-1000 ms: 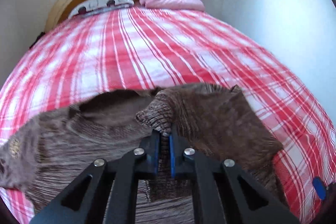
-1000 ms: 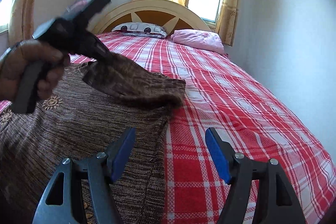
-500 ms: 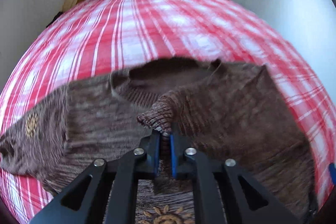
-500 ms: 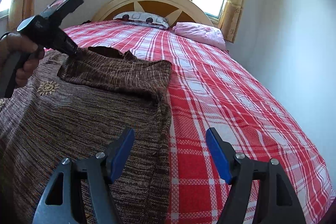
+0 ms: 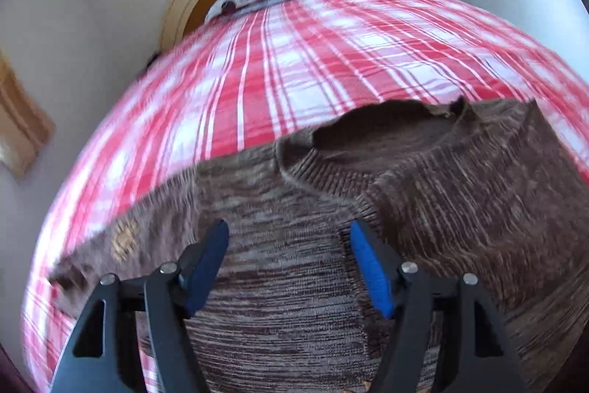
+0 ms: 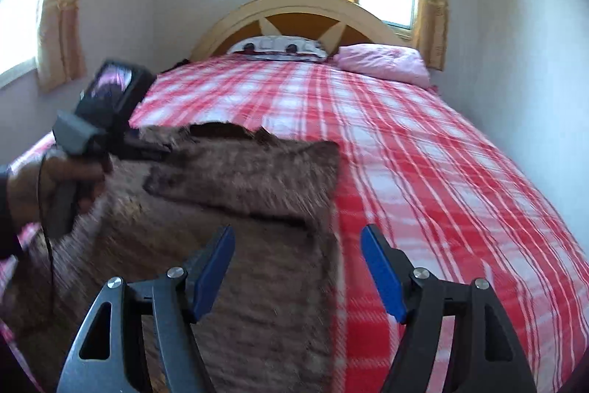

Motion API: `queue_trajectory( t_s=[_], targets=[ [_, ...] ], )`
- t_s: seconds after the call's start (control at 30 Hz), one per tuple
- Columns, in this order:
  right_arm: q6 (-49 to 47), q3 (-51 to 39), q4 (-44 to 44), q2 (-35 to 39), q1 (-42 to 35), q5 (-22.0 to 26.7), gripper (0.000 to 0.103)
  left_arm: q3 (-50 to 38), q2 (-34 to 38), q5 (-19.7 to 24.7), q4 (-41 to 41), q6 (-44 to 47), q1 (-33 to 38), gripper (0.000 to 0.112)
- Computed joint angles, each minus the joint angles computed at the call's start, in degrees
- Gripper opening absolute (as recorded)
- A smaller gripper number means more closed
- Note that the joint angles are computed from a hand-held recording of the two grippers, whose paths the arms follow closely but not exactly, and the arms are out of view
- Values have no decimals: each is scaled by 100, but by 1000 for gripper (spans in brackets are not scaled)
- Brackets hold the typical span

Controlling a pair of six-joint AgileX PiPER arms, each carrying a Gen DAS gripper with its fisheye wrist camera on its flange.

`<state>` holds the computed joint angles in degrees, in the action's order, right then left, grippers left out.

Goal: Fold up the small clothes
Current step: 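Fold the held sleeve across the sweater body with the right gripper and release, then grasp the other sleeve cuff with the left gripper and lift it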

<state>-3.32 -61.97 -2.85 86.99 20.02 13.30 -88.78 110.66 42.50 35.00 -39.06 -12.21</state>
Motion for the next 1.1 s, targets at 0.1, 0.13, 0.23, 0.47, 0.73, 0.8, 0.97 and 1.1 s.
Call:
queue_trajectory(
  t_s=[0.1, 0.13, 0.23, 0.47, 0.73, 0.8, 0.97, 1.1],
  targets=[
    [-66, -876, 5, 661, 175, 289, 71, -132, 91, -73, -620, 143, 250, 71],
    [58, -1312, -146, 1044, 256, 458, 71, -289, 204, 37, -657, 210, 263, 71],
    [851, -2094, -953, 1823, 406, 983, 71, -442, 343, 133, -338, -30, 169, 71],
    [1199, -2609, -582, 2559, 82, 1804, 88, -577, 721, 241, 382, -468, 169, 81],
    [2053, -2371, -1613, 2500, 313, 1627, 89, 987, -609, -636, 431, -1142, 108, 93],
    [2184, -2479, -1793, 2560, 359, 1696, 90, 867, -432, -305, 487, -962, -108, 94],
    [2389, -2324, -2016, 2480, 382, 1597, 90, 633, -17, 343, 1017, -1256, -390, 102],
    [2760, -2311, -2442, 2501, 482, 1616, 91, 1017, -276, 224, 1159, -1343, -417, 102]
  ],
)
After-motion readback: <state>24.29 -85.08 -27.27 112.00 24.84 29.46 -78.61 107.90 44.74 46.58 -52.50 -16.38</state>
